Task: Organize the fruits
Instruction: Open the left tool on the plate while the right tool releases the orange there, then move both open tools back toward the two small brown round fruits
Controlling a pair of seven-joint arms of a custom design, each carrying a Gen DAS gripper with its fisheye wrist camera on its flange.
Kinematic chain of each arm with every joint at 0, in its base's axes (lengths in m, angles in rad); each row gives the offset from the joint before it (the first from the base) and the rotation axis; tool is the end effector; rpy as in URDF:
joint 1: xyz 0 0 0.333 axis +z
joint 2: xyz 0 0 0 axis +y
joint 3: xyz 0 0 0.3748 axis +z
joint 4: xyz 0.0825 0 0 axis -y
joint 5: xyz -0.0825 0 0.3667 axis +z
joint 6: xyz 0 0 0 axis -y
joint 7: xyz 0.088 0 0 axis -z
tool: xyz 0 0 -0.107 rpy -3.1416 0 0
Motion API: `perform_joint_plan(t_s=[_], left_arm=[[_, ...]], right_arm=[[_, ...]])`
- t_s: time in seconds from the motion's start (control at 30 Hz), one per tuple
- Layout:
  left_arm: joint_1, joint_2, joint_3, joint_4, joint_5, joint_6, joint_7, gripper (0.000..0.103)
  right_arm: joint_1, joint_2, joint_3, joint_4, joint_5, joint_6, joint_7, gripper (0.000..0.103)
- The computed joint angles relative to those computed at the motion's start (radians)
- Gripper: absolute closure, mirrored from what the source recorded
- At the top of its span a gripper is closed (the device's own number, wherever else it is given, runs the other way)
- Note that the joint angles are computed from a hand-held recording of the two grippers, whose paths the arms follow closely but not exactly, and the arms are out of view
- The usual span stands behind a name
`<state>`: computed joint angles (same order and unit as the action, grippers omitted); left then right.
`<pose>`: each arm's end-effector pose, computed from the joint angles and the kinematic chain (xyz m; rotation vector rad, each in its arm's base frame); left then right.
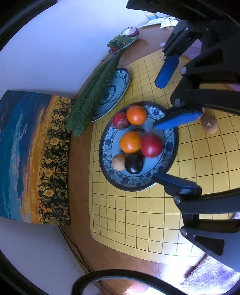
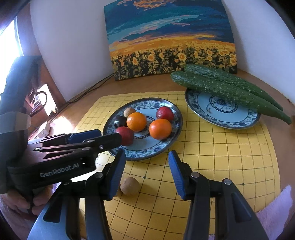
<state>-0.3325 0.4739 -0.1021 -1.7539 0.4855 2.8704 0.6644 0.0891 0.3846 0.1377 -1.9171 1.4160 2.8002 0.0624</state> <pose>0.6436 -0.3136 0.4348 -1.9853 1.8455 -0.8512 0.6423 0.0911 0.3842 -1.9358 1.2295 -0.3027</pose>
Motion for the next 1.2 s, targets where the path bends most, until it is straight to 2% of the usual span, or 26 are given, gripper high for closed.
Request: perform_joint_plan(t_s=[0.6,1.2], left_arm=[[-0.023,-0.065,0.009,-0.088,0.054,-0.006,-0.070,0.051],[-0.026,-0.090,-0.010,-0.145,0.090,0.004,-0.105,0.051]], right_arm=[[0.002,-0.036,-0.016,-0.056,0.057,0.005,-0.040,0.053],[0.016,-0.064,-0.045,-0.108,0.097,0.016,-0.073,0.053]])
